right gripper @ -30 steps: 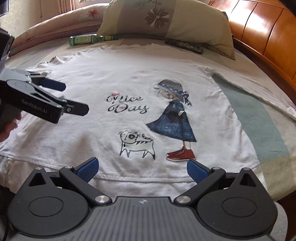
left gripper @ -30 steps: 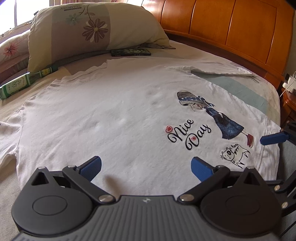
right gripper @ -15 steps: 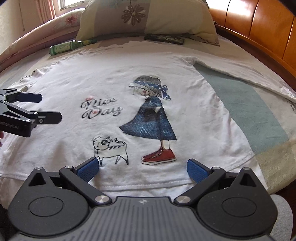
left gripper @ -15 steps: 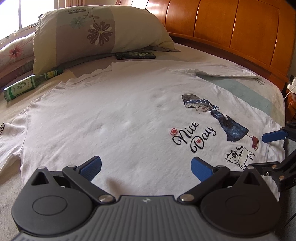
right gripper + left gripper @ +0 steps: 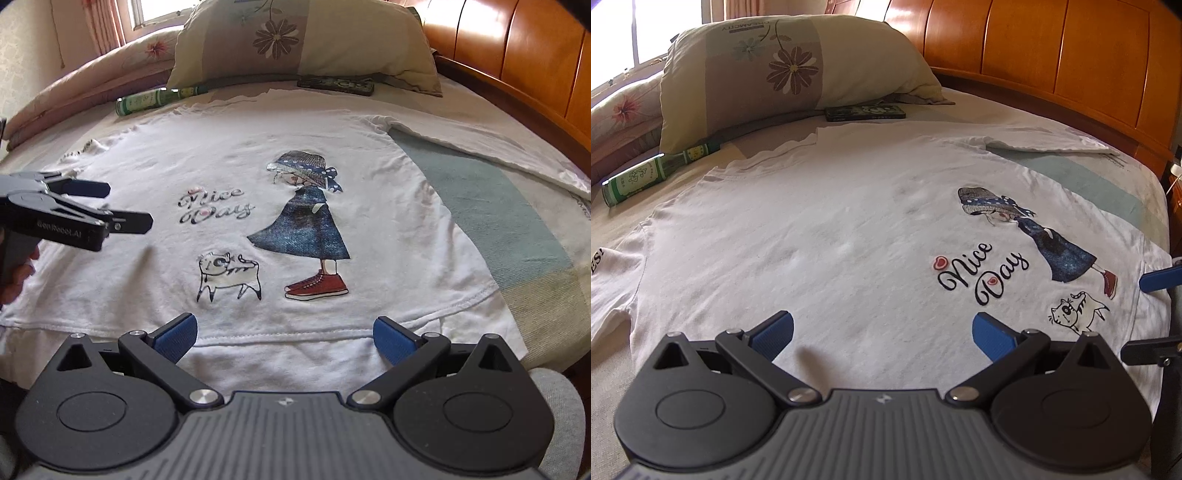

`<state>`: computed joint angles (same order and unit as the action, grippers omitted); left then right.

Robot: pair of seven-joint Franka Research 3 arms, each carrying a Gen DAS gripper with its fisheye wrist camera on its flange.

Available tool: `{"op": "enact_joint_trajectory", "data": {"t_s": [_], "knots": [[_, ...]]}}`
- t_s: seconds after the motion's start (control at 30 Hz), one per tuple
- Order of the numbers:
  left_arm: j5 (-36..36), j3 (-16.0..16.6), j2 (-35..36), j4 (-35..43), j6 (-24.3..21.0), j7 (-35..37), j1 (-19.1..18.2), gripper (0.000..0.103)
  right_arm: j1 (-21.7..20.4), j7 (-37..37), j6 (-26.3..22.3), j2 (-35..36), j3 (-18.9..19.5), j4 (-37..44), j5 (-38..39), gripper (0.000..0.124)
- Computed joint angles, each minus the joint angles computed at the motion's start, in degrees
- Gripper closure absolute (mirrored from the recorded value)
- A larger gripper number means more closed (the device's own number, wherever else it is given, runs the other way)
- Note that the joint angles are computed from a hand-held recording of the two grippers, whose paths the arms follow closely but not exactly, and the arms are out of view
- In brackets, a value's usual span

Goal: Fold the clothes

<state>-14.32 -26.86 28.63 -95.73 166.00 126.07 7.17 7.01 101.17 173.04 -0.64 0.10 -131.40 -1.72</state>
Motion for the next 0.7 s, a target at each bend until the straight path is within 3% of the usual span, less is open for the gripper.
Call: {"op": "enact_joint_trajectory", "data": {"t_s": [0.03, 0.1, 0.13, 0.2, 0.27, 0.33, 0.4, 0.67, 0.7], "knots": [[-0.19, -0.32, -0.06, -0.33, 0.71, 0.28, 0.19, 0.001, 0.28, -2.94, 1.46, -0.15, -0.05, -0.34, 3.9, 0.021], [-0.45, -1.19, -0.06, -0.67, 1.25, 0.88, 0.83, 0.001, -0.38, 0.3, 3.72, 0.28, -0.3, -0.2, 0.49, 0.021], [-0.61, -1.63, -0.02, -0.68, 1.07, 1.25, 1.18, 0.001, -0.82, 3.86, 3.51, 0.73, -0.62, 0.33, -3.2, 0.021], [-0.27, -1.17, 0.06, -0.44, 0.67, 1.0, 0.79, 0.001, -0.9, 4.99, 0.06, 1.64, -1.03, 1.77, -2.18, 0.021], [0.4, -0.22, 0.08, -0.25, 0.57, 0.19, 0.01, 0.001, -0.79, 0.81, 2.01, 1.58, -0.87, 0.63, 2.66, 0.021], [0.5, -0.06, 0.18, -0.09, 0.56, -0.29, -0.05, 0.001, -0.6, -0.06, 0.88, 1.36, -1.0, 0.98, 3.29, 0.021], [0.09, -0.53, 0.33, 0.07, 0.42, -0.27, 0.45, 0.001, -0.56, -5.18, 0.78, 1.24, -0.69, 1.65, 9.24, 0.021], [0.85, 0.56, 0.89, 0.94, -0.18, -1.91, -0.3, 0.001, -2.58, -4.17, 0.42, 2.06, -2.48, 7.41, 13.39, 0.021], [1.05, 0.72, 0.97, 1.04, -0.29, -2.07, -0.42, 0.001, -2.89, -6.79, 0.45, 2.6, -2.26, 8.53, 15.87, 0.021]]}}
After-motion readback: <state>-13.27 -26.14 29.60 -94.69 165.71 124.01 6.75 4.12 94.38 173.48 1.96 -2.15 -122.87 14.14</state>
